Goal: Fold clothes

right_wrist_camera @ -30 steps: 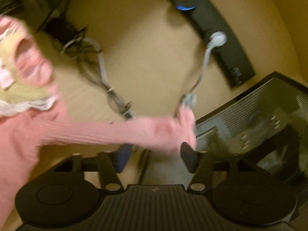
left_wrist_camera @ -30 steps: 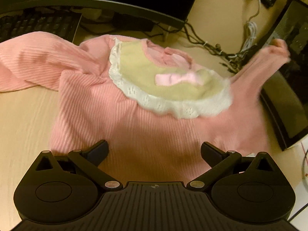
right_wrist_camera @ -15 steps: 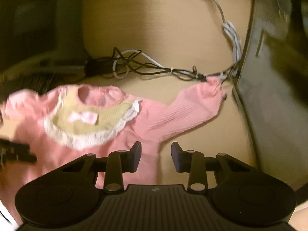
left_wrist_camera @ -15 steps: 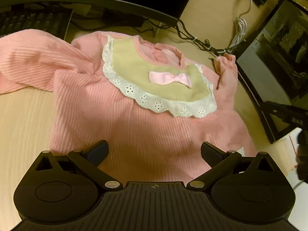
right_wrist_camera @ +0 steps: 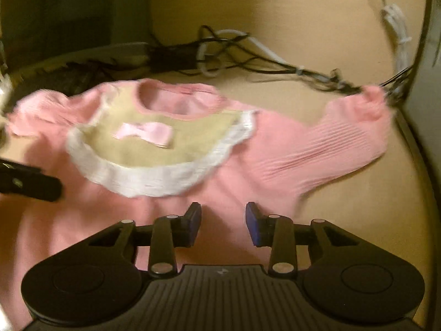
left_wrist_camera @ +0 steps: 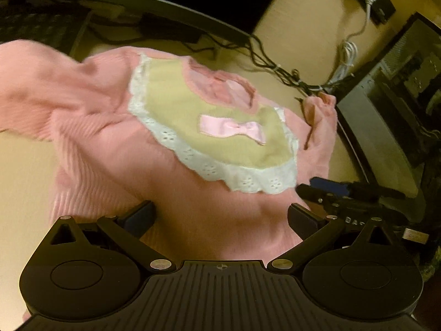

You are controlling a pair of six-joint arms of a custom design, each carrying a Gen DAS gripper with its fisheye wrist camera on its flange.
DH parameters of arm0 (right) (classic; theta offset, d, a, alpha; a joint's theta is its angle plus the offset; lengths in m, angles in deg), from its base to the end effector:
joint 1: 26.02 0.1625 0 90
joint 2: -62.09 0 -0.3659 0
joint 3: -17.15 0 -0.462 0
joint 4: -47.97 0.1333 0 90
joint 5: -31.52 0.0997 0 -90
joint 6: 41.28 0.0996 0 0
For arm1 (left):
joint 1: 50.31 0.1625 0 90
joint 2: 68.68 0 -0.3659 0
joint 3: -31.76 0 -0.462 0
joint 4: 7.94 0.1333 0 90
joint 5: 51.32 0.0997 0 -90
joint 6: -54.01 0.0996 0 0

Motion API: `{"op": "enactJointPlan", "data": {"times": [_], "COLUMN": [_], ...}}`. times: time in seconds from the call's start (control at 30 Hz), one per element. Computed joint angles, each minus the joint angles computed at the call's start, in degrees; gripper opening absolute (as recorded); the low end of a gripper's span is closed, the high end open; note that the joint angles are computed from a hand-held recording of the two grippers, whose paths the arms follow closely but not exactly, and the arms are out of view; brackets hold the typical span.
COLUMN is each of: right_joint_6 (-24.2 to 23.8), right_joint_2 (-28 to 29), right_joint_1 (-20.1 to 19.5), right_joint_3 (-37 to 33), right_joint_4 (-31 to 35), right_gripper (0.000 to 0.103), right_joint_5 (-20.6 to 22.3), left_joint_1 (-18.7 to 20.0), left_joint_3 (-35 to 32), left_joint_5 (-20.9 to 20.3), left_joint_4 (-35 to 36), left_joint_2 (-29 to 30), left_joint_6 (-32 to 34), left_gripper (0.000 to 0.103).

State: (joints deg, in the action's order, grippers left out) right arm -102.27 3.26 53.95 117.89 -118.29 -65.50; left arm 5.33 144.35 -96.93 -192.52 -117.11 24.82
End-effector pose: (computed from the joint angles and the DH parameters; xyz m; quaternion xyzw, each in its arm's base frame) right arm 0.0024 -0.6821 0.1416 0.3939 -0.8686 0.2059 0.2188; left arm -0.1520 -0.5819 0.0095 -0.0587 0.8970 -0.3985 0.1820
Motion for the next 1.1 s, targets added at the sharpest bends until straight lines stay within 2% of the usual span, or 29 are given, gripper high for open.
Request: {"op": "enactJointPlan", "data": {"times": [0.17,0.3,0.37,0.4,0.43,0.5,0.6,0.7,0.77,0.8,0.83,0.9,1.0,1.1], "right_joint_6": [-2.43,-4.98,-6.62,-7.44,-8.0,-8.28,-12.12,-16.7,-20.52,-21.08,-20.81,-20.47,-21.42,-20.72], "right_joint_2": [0.58,-0.51,-2.63,-3.68,-5.21,-11.72,-19.68,-22.44,-21.35,-20.08,-18.42,-14.73,-10.08,-8.46], "right_joint_1": [-0.45,-0.39,0.06,0.28,0.51,0.63,1.26,2.23,3.22,3.95,4.68,6.05,7.78,8.0], "right_joint_3": [-1.17,0.4,3.22,4.6,6.1,11.8,20.17,26.66,30.73,31.91,32.34,32.33,31.45,30.91], "right_joint_4": [-4.48,-8.92,-11.4,-12.63,-12.59,-6.78,1.14,6.4,2.59,0.09,-1.83,-6.15,-11.23,-15.08], "right_gripper": [0.04,0.041,0.041,0.043,0.053,0.072,0.074,0.074,0.074,0.07,0.062,0.057,0.058,0.059], "right_joint_5": [-2.28,-3.8,-4.31,-4.55,-4.39,0.2,4.87,7.36,8.1,7.84,7.17,4.98,0.18,-1.36], "left_joint_1": [0.82,0.56,-0.55,-1.75,-3.24,-6.22,-11.16,-14.38,-15.43,-15.9,-16.45,-17.41,-18.42,-19.16], "left_joint_3": [-0.89,3.09,6.62,9.09,11.78,16.89,24.85,30.48,32.1,32.54,32.93,33.46,33.82,33.89], "left_joint_5": [-2.12,-4.11,-2.41,-0.02,2.97,9.6,19.98,23.43,23.51,23.46,23.48,23.43,22.88,22.48], "left_joint_4": [-1.18,0.86,0.08,-1.16,-2.56,-3.69,2.48,12.46,17.72,18.74,18.4,16.82,12.39,10.8], "left_joint_2": [0.56,-3.61,-6.63,-8.46,-10.41,-14.33,-21.35,-27.65,-29.91,-30.29,-30.06,-29.18,-26.83,-25.11], "left_joint_6": [2.13,-2.05,-3.35,-3.76,-4.14,-4.44,-9.36,-15.71,-18.35,-18.18,-17.06,-15.09,-11.25,-9.37], "left_gripper": [0.103,0.103,0.103,0.103,0.103,0.103,0.103,0.103,0.103,0.103,0.103,0.103,0.103,0.103]}}
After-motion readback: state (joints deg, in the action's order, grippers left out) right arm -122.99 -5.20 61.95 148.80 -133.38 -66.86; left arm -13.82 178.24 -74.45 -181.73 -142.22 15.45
